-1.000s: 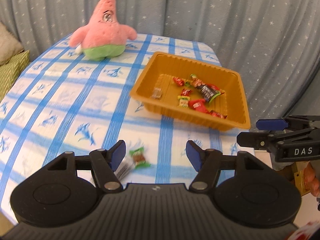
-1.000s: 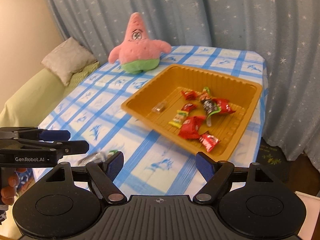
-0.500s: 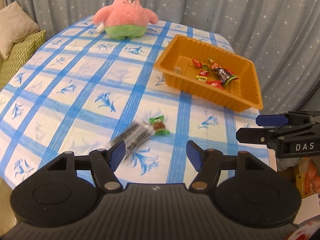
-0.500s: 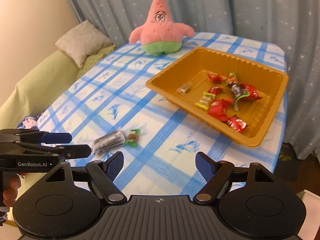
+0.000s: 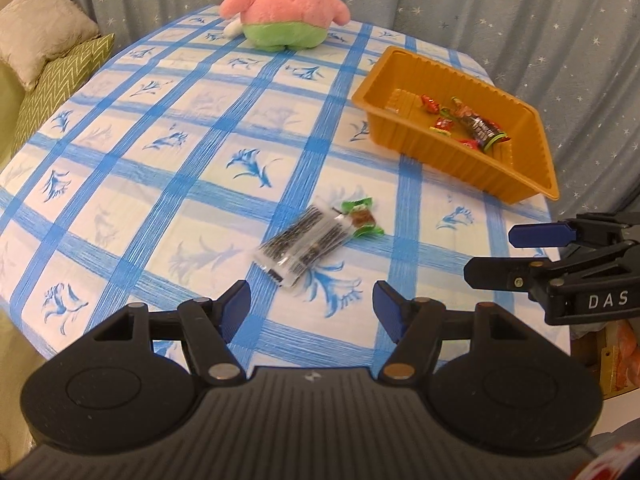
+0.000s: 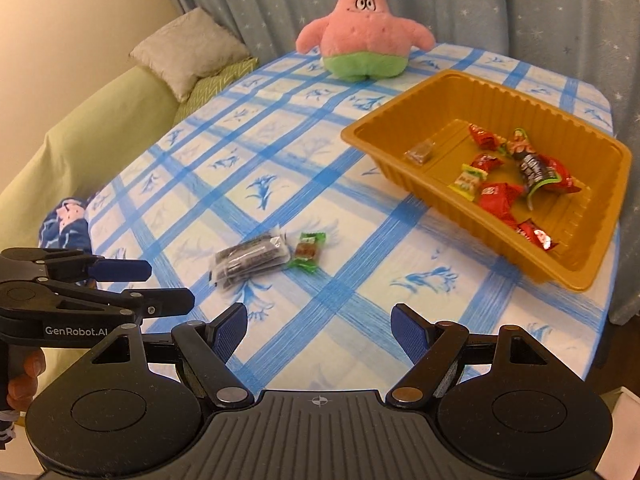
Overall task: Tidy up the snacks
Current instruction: 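Withdraw both open grippers from the tray toward the remaining snacks, then grasp the clear packet of dark sticks with the left gripper while the right grasps the green-wrapped candy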
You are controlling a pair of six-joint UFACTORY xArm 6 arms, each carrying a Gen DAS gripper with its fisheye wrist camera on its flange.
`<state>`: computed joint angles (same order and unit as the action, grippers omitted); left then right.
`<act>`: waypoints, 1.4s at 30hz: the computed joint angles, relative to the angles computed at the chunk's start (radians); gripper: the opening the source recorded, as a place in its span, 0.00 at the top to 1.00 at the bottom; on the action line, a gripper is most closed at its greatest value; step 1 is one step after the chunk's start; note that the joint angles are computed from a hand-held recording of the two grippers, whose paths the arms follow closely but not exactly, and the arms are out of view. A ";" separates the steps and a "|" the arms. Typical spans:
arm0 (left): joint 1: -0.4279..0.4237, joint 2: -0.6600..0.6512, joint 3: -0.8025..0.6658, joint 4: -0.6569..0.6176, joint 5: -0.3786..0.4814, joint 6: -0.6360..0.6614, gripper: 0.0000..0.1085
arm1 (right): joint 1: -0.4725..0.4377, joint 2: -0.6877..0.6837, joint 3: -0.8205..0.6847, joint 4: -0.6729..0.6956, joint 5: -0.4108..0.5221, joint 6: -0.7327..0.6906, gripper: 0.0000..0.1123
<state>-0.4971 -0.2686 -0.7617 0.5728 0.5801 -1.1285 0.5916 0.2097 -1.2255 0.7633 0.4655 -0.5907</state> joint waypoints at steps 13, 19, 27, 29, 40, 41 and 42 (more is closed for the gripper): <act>0.038 0.036 0.019 0.031 -0.052 0.074 0.40 | 0.014 0.070 -0.043 -0.079 -0.010 0.095 0.30; 0.063 0.095 -0.014 0.073 -0.072 0.142 0.40 | 0.006 0.097 -0.063 -0.106 -0.010 0.156 0.30; 0.101 0.187 -0.071 0.044 -0.105 0.281 0.41 | -0.003 0.116 -0.076 -0.150 -0.016 0.238 0.30; 0.108 0.209 -0.085 0.030 -0.119 0.311 0.43 | -0.005 0.118 -0.076 -0.160 -0.019 0.257 0.30; 0.128 0.300 -0.153 -0.069 -0.154 0.457 0.47 | -0.008 0.126 -0.082 -0.212 -0.027 0.338 0.30; 0.130 0.304 -0.155 -0.078 -0.158 0.467 0.48 | -0.008 0.127 -0.084 -0.215 -0.026 0.341 0.30; 0.131 0.306 -0.156 -0.086 -0.162 0.475 0.49 | -0.007 0.130 -0.086 -0.216 -0.027 0.344 0.30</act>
